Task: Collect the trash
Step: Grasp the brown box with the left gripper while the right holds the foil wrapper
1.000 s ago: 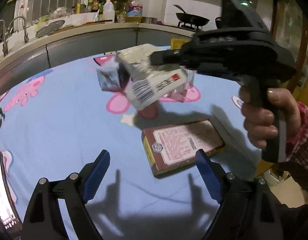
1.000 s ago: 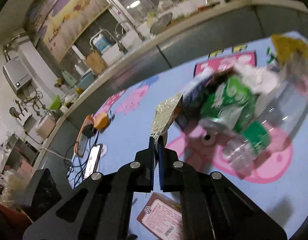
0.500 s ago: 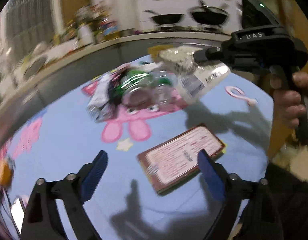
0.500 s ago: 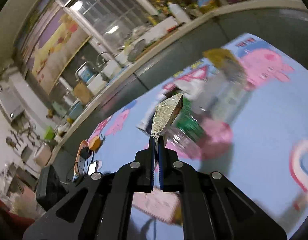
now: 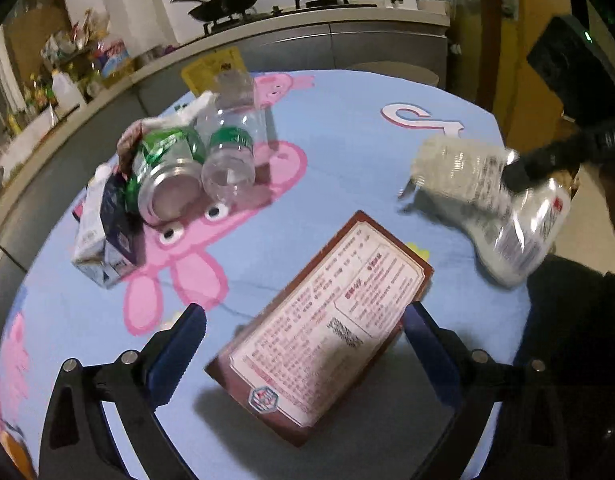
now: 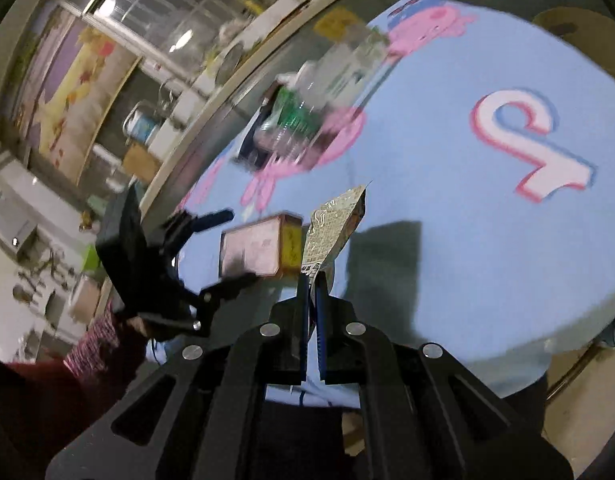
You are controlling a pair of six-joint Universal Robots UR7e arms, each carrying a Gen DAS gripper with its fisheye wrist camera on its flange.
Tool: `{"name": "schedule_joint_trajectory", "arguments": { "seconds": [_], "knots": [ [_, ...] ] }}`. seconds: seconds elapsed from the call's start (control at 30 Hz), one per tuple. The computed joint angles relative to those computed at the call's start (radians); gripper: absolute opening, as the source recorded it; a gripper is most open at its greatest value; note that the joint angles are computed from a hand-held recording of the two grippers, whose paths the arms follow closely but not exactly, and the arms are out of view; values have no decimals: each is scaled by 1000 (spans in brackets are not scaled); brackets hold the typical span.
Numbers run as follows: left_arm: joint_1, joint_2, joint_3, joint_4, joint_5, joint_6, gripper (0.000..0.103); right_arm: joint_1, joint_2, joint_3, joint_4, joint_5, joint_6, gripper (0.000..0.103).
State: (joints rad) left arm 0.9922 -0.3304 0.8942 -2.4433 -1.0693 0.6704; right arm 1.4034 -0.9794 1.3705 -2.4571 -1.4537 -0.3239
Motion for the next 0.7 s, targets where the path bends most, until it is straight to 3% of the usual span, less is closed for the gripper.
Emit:
{"name": "schedule_joint_trajectory", "arguments": {
  "seconds": [0.13,0.47,0.6,0.7],
  "knots": [
    [-1,-18,64,-56,44,-8,86,14,56,-50,46,9,-11,3],
    [9,-50,97,-91,-3,-248,82,39,193,-247,48,-8,-11,3],
    [4,-30,73,-88,12,-317,81,37,189,-253,18,-10,-15,3],
    [4,1,14,-31,43,-378,75,24,168,-230,-11,-3,-9,3]
  ]
}}
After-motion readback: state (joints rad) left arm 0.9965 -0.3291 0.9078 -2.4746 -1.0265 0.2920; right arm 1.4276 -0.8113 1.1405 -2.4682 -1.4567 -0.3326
